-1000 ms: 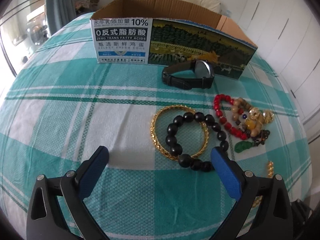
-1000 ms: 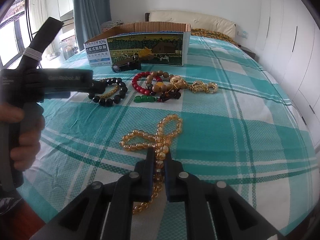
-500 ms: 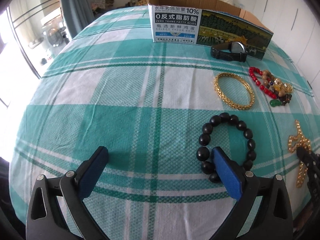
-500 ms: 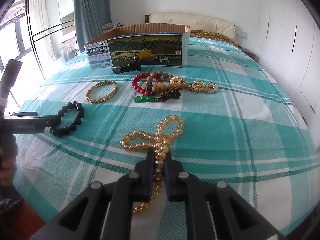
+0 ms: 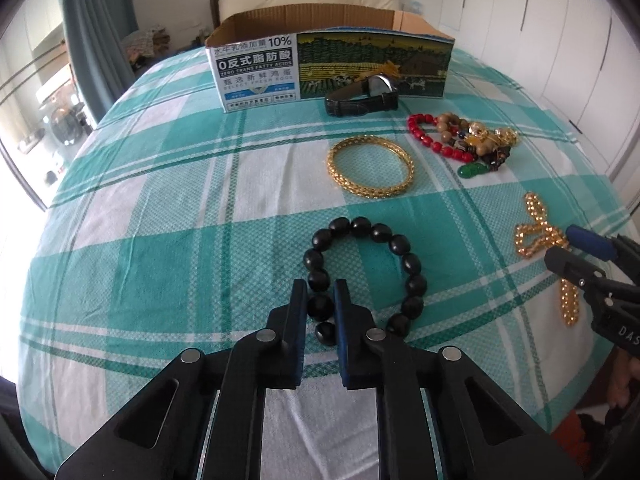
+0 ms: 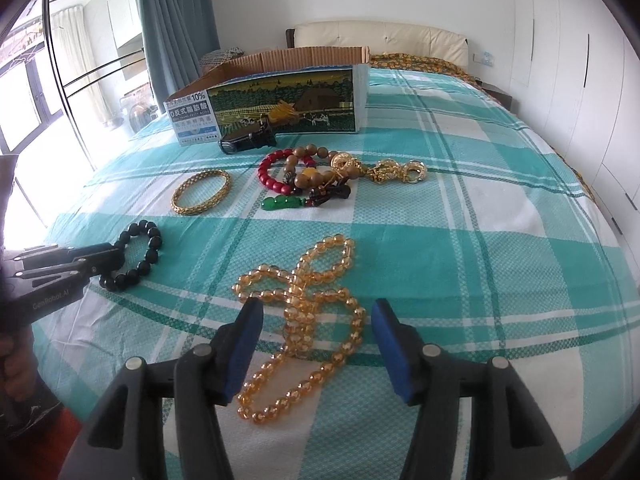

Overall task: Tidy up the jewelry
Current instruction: 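Grasp the amber bead strand with the right tool while the left tool grasps the black bead bracelet, then carry both held items into the cardboard box and open both tools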

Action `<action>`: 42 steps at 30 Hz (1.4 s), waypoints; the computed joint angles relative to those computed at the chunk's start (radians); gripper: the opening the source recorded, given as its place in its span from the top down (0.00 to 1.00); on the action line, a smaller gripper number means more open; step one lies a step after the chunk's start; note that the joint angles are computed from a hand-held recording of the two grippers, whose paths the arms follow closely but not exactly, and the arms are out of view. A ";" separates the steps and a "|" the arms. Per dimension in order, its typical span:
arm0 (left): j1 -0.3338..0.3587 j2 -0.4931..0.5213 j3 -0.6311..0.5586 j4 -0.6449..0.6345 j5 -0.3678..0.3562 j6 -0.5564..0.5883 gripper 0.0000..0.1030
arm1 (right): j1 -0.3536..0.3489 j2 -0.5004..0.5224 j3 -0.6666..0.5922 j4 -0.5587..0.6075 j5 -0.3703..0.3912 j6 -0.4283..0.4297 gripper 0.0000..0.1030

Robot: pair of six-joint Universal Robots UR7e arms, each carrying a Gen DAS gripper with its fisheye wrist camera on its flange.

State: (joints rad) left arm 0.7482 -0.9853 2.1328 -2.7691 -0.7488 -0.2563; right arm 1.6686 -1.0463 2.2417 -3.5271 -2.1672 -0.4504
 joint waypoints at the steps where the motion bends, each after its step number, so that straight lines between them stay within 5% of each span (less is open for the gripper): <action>1: 0.003 0.002 -0.004 -0.005 -0.006 0.007 0.89 | 0.008 0.011 -0.010 0.007 -0.025 -0.005 0.45; 3: 0.022 -0.011 -0.016 0.003 -0.052 0.006 0.89 | 0.018 0.013 -0.018 0.022 -0.046 -0.013 0.72; 6: 0.052 -0.048 -0.027 0.008 -0.134 -0.015 0.90 | 0.029 -0.008 -0.014 0.030 -0.041 -0.010 0.92; 15: 0.076 -0.160 -0.063 0.013 -0.314 -0.044 0.90 | 0.054 -0.154 -0.013 0.148 0.132 0.104 0.92; 24: 0.044 -0.180 -0.183 0.082 -0.310 0.003 0.90 | 0.087 -0.209 -0.124 0.341 0.227 0.100 0.92; 33: 0.055 -0.073 -0.423 0.152 -0.249 0.122 0.90 | 0.129 -0.138 -0.376 0.475 0.261 0.016 0.92; 42: 0.110 0.152 -0.771 0.230 -0.237 0.229 0.90 | 0.108 0.069 -0.755 0.605 0.263 0.006 0.92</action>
State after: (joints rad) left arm 0.8585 -0.8330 1.3621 -2.5390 -0.9863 -0.0275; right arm 1.7764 -0.9773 1.4869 -2.9219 -1.9043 -0.4440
